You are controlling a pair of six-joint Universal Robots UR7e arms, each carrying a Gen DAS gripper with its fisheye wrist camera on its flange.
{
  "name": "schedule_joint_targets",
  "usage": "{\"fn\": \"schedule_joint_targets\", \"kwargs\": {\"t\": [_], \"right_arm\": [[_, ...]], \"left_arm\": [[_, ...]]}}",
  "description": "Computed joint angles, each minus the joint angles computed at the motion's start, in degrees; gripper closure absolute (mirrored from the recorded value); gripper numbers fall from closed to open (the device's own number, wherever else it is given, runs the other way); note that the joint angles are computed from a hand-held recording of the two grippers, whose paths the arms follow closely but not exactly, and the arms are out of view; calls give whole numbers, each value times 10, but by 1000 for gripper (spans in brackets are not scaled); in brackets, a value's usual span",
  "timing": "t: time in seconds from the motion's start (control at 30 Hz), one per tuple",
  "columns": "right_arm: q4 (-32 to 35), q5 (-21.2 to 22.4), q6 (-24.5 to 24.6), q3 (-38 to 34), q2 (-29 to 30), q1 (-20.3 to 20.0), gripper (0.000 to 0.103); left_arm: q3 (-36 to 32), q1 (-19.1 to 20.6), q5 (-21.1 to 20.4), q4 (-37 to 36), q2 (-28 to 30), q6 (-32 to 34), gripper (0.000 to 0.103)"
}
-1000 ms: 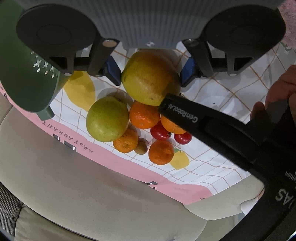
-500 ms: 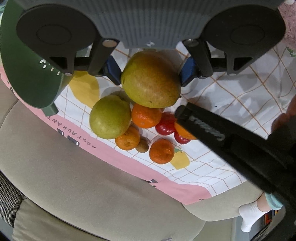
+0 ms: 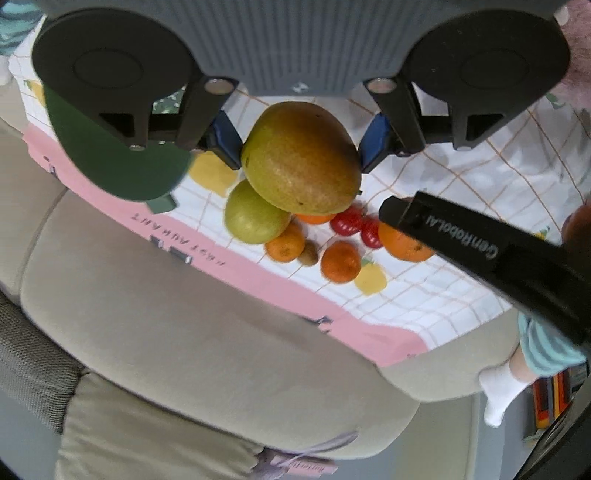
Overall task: Organize fruits
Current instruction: 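Carry the mango and mandarin into the green colander with both grippers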
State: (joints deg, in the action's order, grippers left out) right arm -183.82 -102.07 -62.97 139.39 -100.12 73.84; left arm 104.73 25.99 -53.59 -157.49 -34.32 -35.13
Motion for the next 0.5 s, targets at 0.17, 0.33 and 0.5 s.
{"fn": "schedule_joint_targets", "kwargs": {"t": [0.17,0.33,0.5], "right_arm": [[13,17,9,1,-42,-9,38],[36,25,17,-5,-78,-23,38],[59,33,29,-18,-102,-49,38]], "left_arm": [[-3,-21,-1,-8,-1,13,50],[-16,-39,-11,-18,7,36,50],[-35,-51,-27,-24,22,69,50]]}}
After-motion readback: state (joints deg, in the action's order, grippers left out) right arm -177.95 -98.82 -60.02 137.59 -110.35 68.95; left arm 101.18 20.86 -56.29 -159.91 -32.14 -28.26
